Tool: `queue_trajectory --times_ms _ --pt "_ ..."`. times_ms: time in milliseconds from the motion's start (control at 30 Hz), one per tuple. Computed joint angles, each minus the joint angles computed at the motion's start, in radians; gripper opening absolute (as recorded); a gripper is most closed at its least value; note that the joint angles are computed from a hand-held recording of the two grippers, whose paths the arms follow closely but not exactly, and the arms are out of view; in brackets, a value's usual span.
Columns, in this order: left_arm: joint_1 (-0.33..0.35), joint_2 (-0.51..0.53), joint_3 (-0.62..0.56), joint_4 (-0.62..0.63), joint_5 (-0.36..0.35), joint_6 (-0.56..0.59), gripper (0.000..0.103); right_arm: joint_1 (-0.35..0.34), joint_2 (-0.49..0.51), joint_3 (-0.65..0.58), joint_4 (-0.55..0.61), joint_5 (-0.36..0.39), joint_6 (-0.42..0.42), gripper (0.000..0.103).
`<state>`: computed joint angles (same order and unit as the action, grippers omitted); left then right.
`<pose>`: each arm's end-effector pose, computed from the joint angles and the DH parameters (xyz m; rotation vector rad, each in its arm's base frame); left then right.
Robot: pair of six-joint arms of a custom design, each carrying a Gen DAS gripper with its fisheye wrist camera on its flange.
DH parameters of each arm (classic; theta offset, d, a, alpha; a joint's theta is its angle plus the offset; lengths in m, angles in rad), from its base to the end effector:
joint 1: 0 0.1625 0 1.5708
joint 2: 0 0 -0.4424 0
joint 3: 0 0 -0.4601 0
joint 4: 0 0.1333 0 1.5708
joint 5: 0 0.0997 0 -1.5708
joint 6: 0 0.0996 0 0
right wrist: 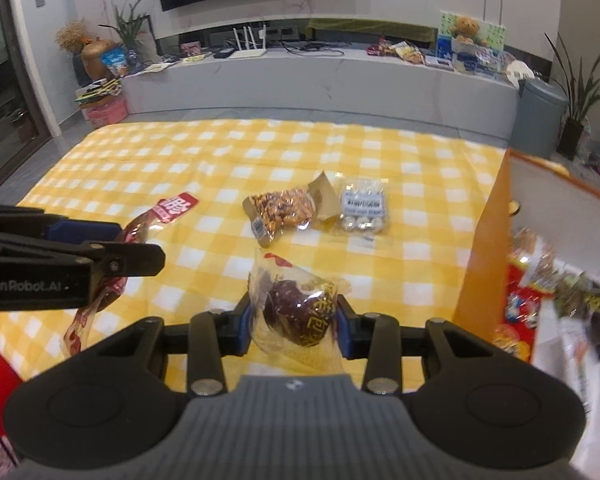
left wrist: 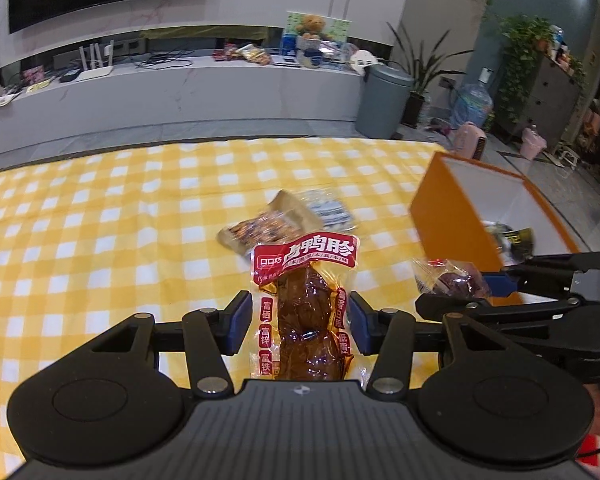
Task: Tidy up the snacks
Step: 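Carry the duck packet and clear bag into the orange box and release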
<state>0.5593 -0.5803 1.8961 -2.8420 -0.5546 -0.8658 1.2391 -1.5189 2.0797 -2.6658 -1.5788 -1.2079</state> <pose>-0.3788 -0.4943 -0.0970 0.1972 2.3067 -1.0095 -0.0535 -0.5623 0.3246 1.1495 -2.4607 0.5261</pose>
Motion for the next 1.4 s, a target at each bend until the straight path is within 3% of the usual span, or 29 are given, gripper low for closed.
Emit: queue_trajectory --times_ms 300,633,900,1133,1400 --pt "0.001 0.050 -0.142 -0.075 -0.083 0.220 0.058 0.007 -0.055 -0.136 0.192 -0.034 -0.032 0.038" --pt "0.034 0.216 -0.439 -0.038 -0.231 0.459 0.058 -0.001 -0.013 -0.315 0.263 -0.142 -0.063 0.038" --pt "0.090 0.369 -0.701 0.134 -0.352 0.567 0.058 -0.022 0.070 -0.440 0.287 -0.253 -0.116 0.038" --pt "0.133 0.500 -0.919 0.355 -0.383 0.568 0.058 -0.028 0.153 -0.498 0.295 -0.387 -0.234 0.039" --pt "0.164 0.592 -1.077 0.542 -0.405 0.567 0.058 -0.026 0.227 -0.564 0.349 -0.447 -0.303 0.039"
